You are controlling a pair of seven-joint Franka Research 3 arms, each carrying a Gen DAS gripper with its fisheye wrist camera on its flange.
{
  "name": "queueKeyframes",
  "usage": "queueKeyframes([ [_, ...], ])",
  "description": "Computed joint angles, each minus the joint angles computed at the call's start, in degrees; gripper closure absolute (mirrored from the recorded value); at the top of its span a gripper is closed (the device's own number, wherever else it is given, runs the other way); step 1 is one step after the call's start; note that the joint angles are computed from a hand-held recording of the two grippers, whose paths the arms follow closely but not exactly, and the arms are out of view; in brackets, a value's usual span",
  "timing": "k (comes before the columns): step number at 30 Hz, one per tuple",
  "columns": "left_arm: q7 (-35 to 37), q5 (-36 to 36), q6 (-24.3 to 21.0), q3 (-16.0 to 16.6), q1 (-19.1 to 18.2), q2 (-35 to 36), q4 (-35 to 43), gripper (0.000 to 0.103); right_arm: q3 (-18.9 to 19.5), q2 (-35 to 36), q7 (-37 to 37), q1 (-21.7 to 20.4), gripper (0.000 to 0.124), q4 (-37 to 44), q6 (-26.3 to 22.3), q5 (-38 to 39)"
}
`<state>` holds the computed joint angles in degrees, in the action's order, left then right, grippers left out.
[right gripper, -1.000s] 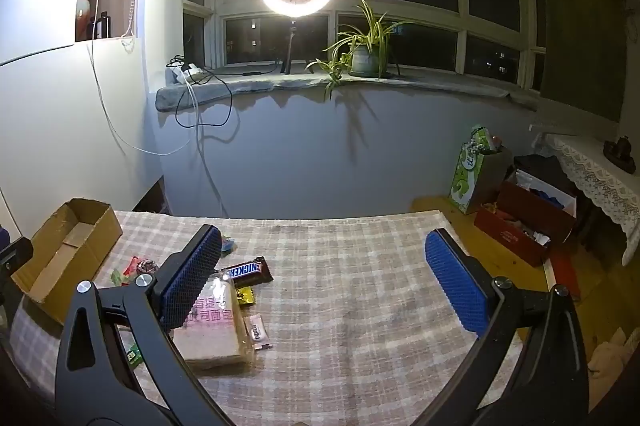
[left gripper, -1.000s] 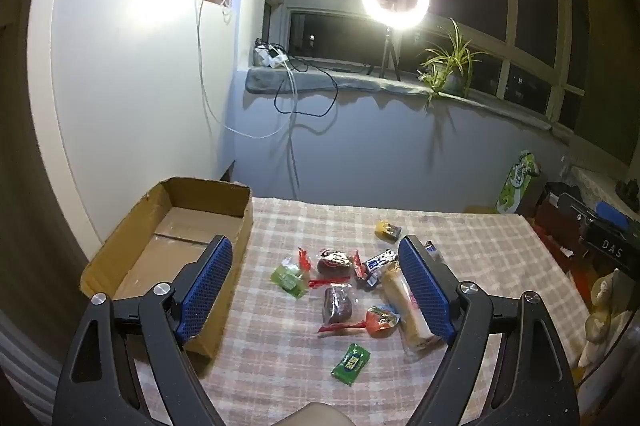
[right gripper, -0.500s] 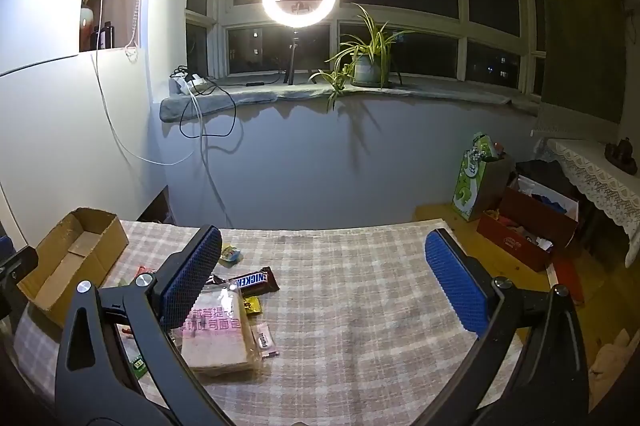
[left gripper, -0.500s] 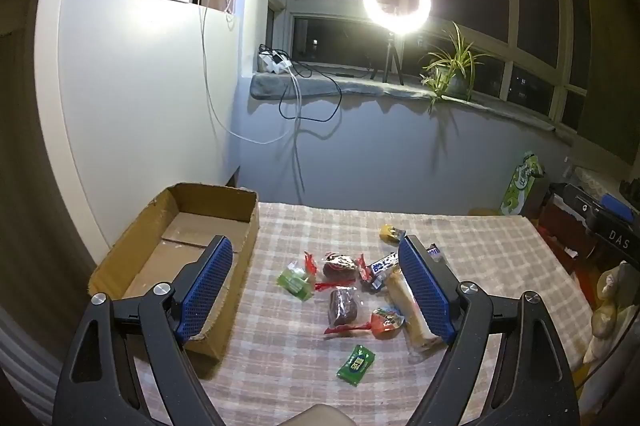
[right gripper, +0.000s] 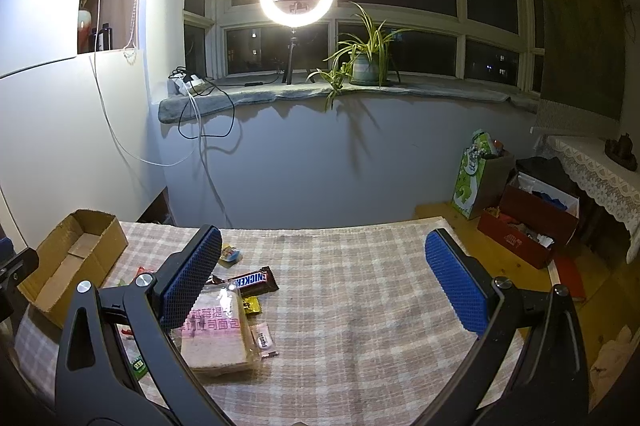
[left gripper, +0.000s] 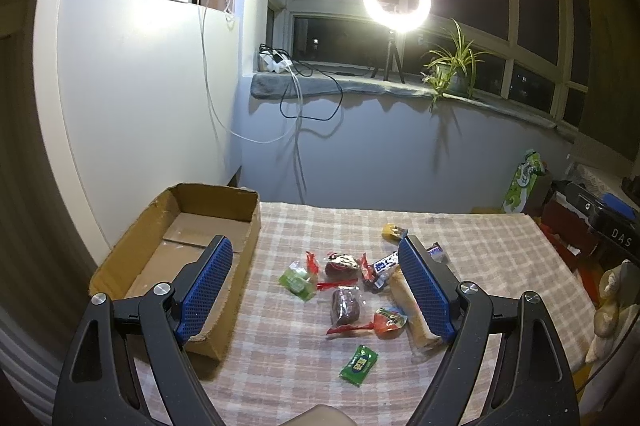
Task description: Organize snacks
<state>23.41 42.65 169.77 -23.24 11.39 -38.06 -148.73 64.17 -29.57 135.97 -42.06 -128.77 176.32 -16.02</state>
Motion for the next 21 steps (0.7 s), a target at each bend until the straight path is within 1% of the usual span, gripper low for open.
queueKeyframes([
  [21, 0.3, 0.1, -0.4, 0.9, -0.3, 0.2, 0.0, 0.018, 0.3, 2.4, 0.9, 0.6, 0.021, 0.6, -0.6, -1.6],
])
